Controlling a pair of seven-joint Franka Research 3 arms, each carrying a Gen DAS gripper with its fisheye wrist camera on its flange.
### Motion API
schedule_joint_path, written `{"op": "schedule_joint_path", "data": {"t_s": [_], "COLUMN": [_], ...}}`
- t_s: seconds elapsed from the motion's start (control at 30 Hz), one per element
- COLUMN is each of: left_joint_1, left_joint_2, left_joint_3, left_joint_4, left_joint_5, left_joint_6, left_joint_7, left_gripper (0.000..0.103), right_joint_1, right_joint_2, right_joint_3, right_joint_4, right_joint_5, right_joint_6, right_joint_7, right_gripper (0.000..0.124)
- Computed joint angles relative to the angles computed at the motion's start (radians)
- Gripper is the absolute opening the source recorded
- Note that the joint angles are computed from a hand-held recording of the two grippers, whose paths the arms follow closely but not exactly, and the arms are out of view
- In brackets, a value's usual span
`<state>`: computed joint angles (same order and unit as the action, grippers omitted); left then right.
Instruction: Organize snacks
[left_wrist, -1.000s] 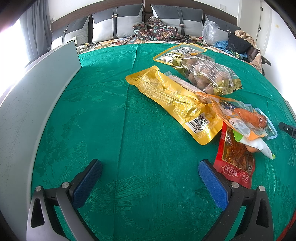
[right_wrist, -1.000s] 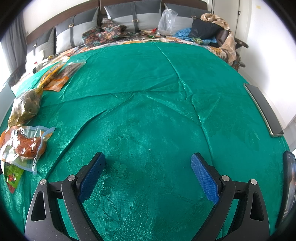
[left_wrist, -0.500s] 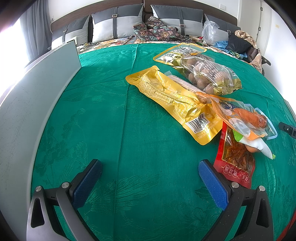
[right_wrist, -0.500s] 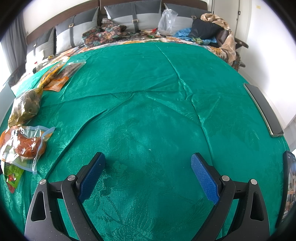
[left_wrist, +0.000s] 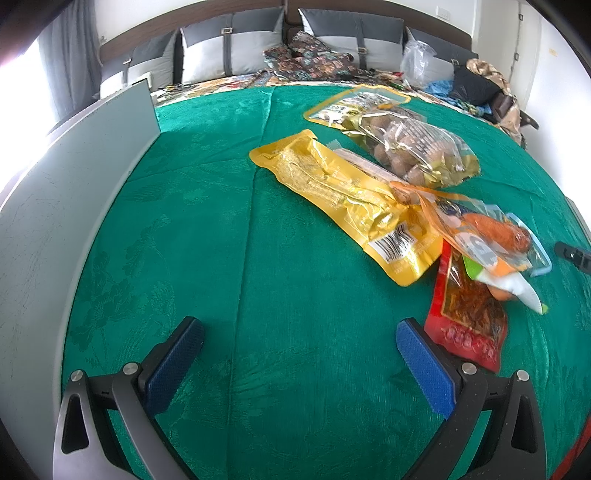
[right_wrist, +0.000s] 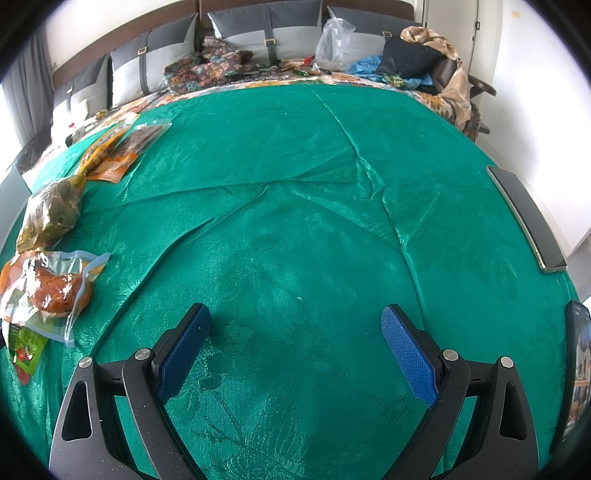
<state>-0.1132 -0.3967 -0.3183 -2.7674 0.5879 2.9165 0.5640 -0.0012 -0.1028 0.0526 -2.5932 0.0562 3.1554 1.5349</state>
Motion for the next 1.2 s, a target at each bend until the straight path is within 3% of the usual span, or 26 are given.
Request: {"op": "schedule_joint_path", "data": {"t_s": [0.1,0.17,0.27,0.4,0.47,0.53,0.63,0.7,0.87,0.97,1.13,1.2], "left_joint_1": [-0.107,-0.176,-0.212,-0.163,-0.229,-0.200,-0.107,-0.061,-0.046,-0.079,-0.094,-0.077], "left_joint_2": [-0.031,-0.083,-0.104,0.011,0.114,0.194,0.278,0.257,0.137,0.135,0.179,0.217], "left_joint_3": [0.097,0.167,0.219,0.209,0.289,0.266,0.181,0.138,0.164,0.217,0.189,0.152], "left_joint_4": [-0.021,-0.066,-0.074,0.086,0.183,0.267,0.349,0.326,0.194,0.183,0.237,0.274], "left_joint_5": [-0.117,-0.226,-0.316,-0.384,-0.540,-0.569,-0.449,-0.315,-0.368,-0.475,-0.562,-0.499], "left_joint_6": [-0.043,-0.011,0.056,-0.022,-0.033,-0.081,-0.205,-0.198,-0.170,-0.165,-0.178,-0.182], "left_joint_7": [0.117,0.178,0.232,0.253,0.331,0.315,0.168,0.067,0.140,0.277,0.319,0.295], "left_gripper": [0.103,0.103,0.103,0.102,0.102,0.101,0.096,0.098,0.100,0.099,0.101,0.101], "right_joint_1": [-0.007,-0.007,-0.009,-0.008,-0.008,-0.011,-0.011,-0.011,-0.015,-0.014,-0.014,-0.014], "right_joint_2": [0.000,0.000,0.000,0.000,0.000,0.001,0.001,0.001,0.001,0.001,0.001,0.001], "right_joint_3": [0.006,0.005,0.007,0.006,0.006,0.008,0.007,0.007,0.010,0.009,0.010,0.009], "right_joint_4": [0.000,0.000,0.000,0.001,0.001,0.001,0.001,0.001,0.001,0.002,0.001,0.001], "right_joint_5": [-0.011,-0.013,-0.017,-0.019,-0.020,-0.025,-0.026,-0.027,-0.035,-0.035,-0.037,-0.037], "right_joint_6": [0.000,0.000,0.000,0.000,0.000,0.000,0.000,0.000,0.000,0.001,0.001,0.001], "right_joint_7": [0.010,0.011,0.015,0.018,0.019,0.023,0.024,0.025,0.032,0.034,0.035,0.035], "right_gripper": [0.096,0.096,0.096,0.096,0.096,0.096,0.096,0.096,0.096,0.096,0.096,0.096]}}
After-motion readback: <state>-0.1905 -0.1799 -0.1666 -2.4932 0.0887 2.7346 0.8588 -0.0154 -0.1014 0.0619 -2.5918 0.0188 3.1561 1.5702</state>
